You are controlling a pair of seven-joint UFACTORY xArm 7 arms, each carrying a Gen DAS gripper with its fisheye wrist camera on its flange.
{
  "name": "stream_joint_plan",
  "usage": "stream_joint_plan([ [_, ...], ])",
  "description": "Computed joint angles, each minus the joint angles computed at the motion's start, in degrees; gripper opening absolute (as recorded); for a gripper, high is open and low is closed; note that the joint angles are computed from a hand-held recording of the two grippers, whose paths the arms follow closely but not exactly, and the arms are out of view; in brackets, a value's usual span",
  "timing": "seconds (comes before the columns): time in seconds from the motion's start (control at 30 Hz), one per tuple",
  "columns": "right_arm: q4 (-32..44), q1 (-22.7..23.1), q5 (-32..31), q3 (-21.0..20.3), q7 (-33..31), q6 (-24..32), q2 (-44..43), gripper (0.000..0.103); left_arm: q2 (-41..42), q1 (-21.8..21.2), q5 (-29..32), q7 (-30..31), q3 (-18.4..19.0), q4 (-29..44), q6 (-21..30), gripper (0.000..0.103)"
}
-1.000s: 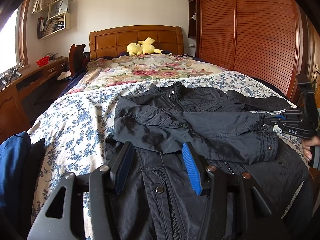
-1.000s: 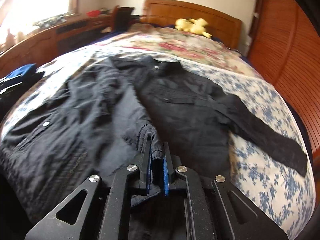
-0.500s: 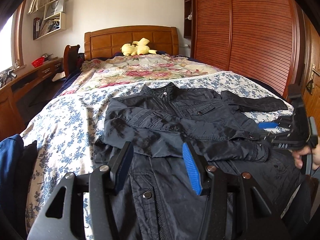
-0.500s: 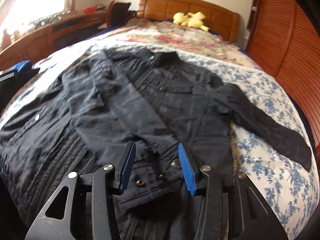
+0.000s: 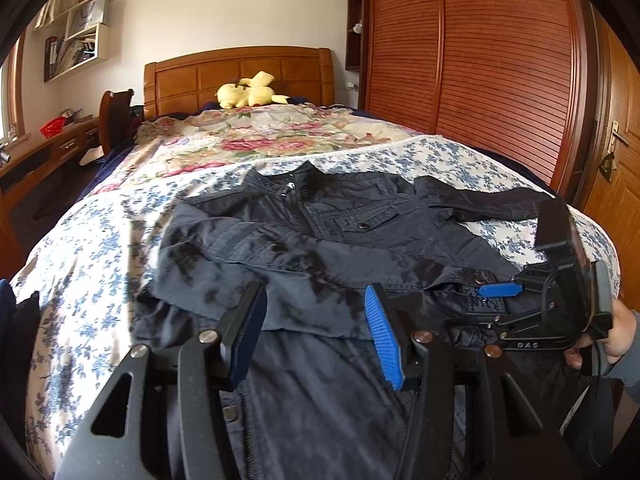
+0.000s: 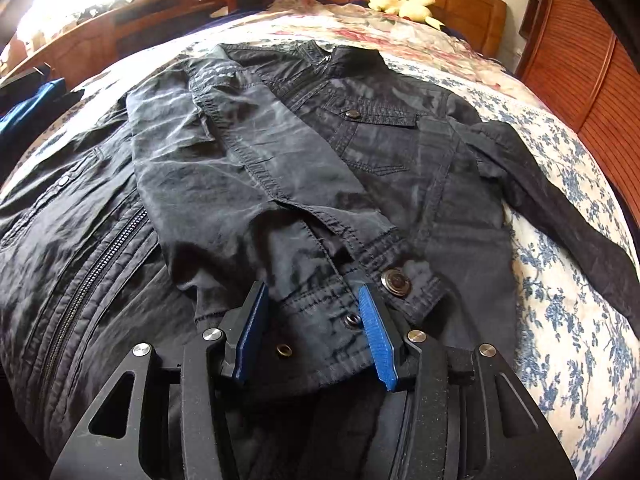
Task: Fold large clothes
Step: 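Move the right gripper to the cuff of the other sleeve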
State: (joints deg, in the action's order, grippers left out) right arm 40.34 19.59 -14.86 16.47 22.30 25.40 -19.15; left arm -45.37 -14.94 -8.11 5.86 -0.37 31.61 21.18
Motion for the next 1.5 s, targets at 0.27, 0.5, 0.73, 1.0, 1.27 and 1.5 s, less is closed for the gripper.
stream_joint_plan([
  [0.27,-4.53,-1.79,3.74,-3.92,-4.91,1.33,-9.22,0.05,3.26,-1.47,0.51,-1.49,-2.54,0.53,-1.37,0.05],
  [0.5,-6.11,-7.86,5.68,-8.57,-9.2,4.09,-14.05,0.05,4.66,-2.7,1.05,-3.37,-3.73,-0.07,-2.88,0.05],
  [0.73,-5.04,-18.9,2.08,-10.78,-10.64,4.59,-13.81,0.05,6.69,-3.36,1.89,-4.2,-4.41,0.21,-2.25,0.05],
  [1.0,-0.91,-26.55,0.99,-14.91,-12.13,3.79,-9.35,0.056,8.03,-3.61,2.6,-4.98,-4.93,0.31,-2.06,0.05],
  [1.27,3.7,-31.44,1.17,-17.39,-12.07,3.96,-4.83,0.058,9.02,-3.44,3.54,-5.4,-5.49,0.37,-1.76,0.05],
  [1.5,6.3,-33.93,-0.53,-18.12,-11.06,4.22,-1.8,0.059,9.01,-3.67,3.79,-5.14,-5.41,0.36,-1.42,0.05],
])
